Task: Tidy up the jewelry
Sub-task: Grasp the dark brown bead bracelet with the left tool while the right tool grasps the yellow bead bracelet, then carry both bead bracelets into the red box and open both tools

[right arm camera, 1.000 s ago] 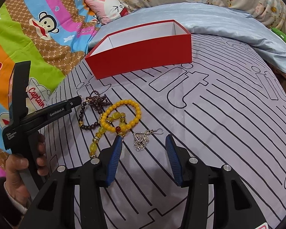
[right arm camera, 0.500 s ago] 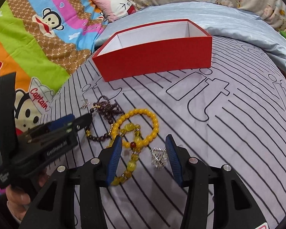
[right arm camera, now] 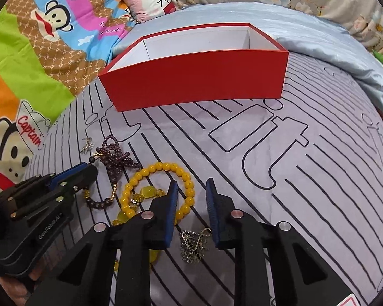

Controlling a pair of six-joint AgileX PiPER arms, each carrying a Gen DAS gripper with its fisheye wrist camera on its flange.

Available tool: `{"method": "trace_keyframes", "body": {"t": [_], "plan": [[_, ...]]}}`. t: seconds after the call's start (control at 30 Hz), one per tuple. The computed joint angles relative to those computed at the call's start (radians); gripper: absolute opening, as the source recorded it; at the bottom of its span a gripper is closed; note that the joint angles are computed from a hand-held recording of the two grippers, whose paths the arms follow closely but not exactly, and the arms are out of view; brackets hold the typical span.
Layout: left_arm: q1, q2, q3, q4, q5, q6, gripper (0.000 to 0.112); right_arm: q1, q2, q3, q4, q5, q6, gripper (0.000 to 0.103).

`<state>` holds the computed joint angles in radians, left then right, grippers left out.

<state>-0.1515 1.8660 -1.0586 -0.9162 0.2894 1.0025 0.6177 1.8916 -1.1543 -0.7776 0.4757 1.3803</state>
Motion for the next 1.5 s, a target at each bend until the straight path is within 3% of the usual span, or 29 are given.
{"method": "trace_keyframes", "body": {"t": [0.07,0.33,0.63,0.93,1.3,1.5], "plan": [[0.004,-0.003,0.002,-0.022,0.017,0.023,0.008,0.009,0.004,-0.007,-0.008,0.021,-0.003,0.007],[0.057,-0.071,0.023,-0.086,0.136,0.063,0.008,0.009,-0.095,0.088,-0.082,-0.036,0.127,0.007],[0.074,-0.198,0.048,-0.062,0.198,0.041,0.008,0.032,-0.250,0.144,-0.150,0.016,0.195,0.007],[0.080,-0.246,-0.033,0.018,0.257,-0.053,0.008,0.028,-0.317,0.089,-0.122,0.096,0.095,0.007],[0.024,-0.088,-0.359,0.153,0.277,-0.218,0.008,-0.111,-0.224,-0.154,-0.014,0.128,-0.182,0.007],[-0.011,0.097,-0.621,0.239,0.324,-0.341,0.008,-0.220,-0.097,-0.331,0.184,0.068,-0.390,0.007]]}}
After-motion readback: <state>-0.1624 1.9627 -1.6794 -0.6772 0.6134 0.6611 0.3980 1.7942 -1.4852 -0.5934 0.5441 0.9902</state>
